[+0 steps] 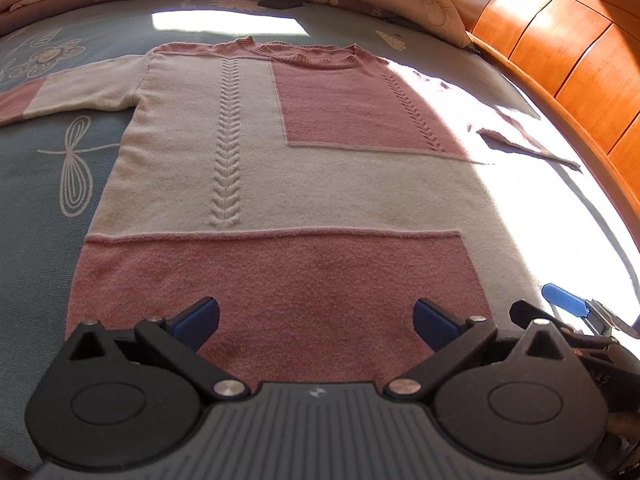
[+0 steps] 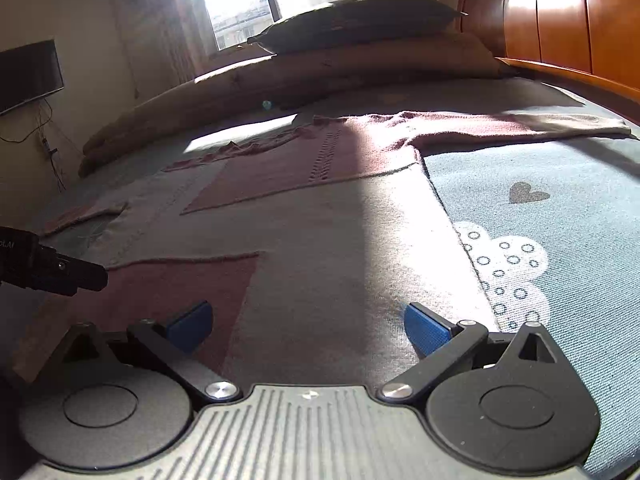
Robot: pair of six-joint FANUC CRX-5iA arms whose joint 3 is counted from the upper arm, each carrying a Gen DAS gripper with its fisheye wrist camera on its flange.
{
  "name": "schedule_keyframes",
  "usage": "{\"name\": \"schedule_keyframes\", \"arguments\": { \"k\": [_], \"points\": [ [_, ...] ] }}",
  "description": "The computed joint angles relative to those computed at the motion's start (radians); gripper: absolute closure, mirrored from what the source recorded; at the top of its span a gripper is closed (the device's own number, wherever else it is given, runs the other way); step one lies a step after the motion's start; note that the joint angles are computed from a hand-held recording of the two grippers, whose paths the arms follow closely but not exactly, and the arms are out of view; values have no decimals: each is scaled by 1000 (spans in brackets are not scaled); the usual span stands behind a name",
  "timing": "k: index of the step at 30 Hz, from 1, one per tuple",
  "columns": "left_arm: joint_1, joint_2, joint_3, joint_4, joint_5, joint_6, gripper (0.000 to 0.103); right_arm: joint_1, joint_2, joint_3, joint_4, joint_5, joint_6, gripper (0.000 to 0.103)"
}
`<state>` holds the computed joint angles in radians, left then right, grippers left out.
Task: Fold clothes
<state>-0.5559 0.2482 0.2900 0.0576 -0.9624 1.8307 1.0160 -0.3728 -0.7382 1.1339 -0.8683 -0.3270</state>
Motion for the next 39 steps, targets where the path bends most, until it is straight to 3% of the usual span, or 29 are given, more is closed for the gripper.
{"name": "schedule_keyframes", "arguments": {
  "k": [5, 11, 16, 20, 24, 28, 39],
  "points": [
    [-17, -61, -89, -24, 26, 24, 1, 5, -4, -3, -1, -6, -5, 0],
    [-85, -70, -59, -141, 47, 20, 1, 18, 14, 13, -14, -36, 28, 0],
    [-117, -34, -32, -142, 41, -8, 1, 30, 30, 26, -24, -64, 59, 0],
    [-128, -42, -66, -132, 42, 10, 1, 34, 29, 24, -24, -69, 69, 0],
    [-166, -78, -98, -221, 49, 19, 1, 35, 23, 20, -22, -67, 66, 0],
    [-171, -100, -119, -231, 84, 2, 1, 32, 15, 11, -5, -54, 44, 0],
    [-175, -110, -109, -410, 56, 242, 1, 0, 18, -15, 172, 124, 11, 0]
  ]
}}
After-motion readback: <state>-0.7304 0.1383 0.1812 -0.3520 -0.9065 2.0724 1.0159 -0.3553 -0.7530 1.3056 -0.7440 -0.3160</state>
